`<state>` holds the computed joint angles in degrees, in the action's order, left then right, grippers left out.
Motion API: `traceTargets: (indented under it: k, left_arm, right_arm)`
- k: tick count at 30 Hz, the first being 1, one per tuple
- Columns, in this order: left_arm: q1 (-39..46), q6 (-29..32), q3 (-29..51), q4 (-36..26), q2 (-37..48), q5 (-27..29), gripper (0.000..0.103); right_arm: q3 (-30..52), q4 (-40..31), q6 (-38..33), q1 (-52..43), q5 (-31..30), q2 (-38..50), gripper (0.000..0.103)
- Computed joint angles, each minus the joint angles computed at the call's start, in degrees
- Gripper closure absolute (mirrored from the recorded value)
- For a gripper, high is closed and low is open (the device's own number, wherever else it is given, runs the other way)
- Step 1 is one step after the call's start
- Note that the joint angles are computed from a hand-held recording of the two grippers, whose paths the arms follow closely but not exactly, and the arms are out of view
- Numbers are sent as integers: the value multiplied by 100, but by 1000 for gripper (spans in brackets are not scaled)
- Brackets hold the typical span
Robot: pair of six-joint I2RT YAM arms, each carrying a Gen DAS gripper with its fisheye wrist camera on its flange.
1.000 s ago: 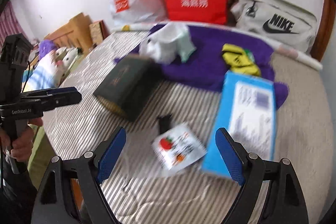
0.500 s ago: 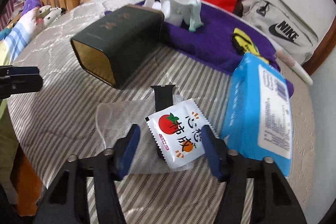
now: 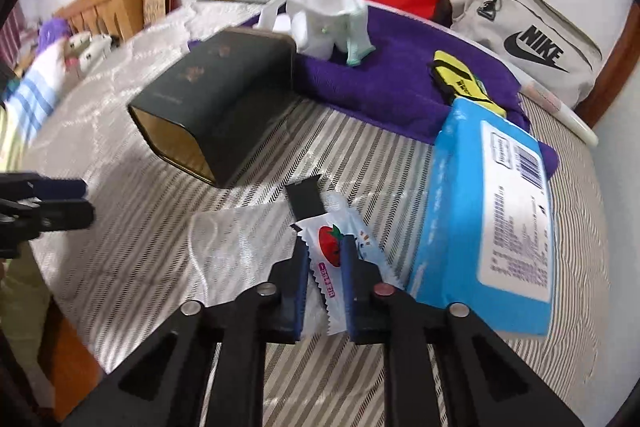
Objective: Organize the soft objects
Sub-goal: 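Close the right tool on the tomato-print snack packet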
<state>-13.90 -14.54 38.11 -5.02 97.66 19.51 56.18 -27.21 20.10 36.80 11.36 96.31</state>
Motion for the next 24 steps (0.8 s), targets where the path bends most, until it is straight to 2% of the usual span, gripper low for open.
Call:
traceTargets:
  k: [10, 15, 18, 24]
  left_arm:
    - [46, -157, -283, -170, -310, 255, 42]
    - [-205, -367, -248, -242, -365, 105, 42]
    - [-364, -418, -191, -332, -367, -11, 42]
    - [-591, -535, -99, -407, -388, -90, 42]
  right_arm:
    - [-695, -87, 279, -402, -867, -1226, 95]
    - [-1049, 32, 349, -586, -1088, -1210, 95]
    - [-1227, 163, 402, -581, -967, -1255, 95]
    - [-1350, 550, 408, -764, -1225, -935, 95]
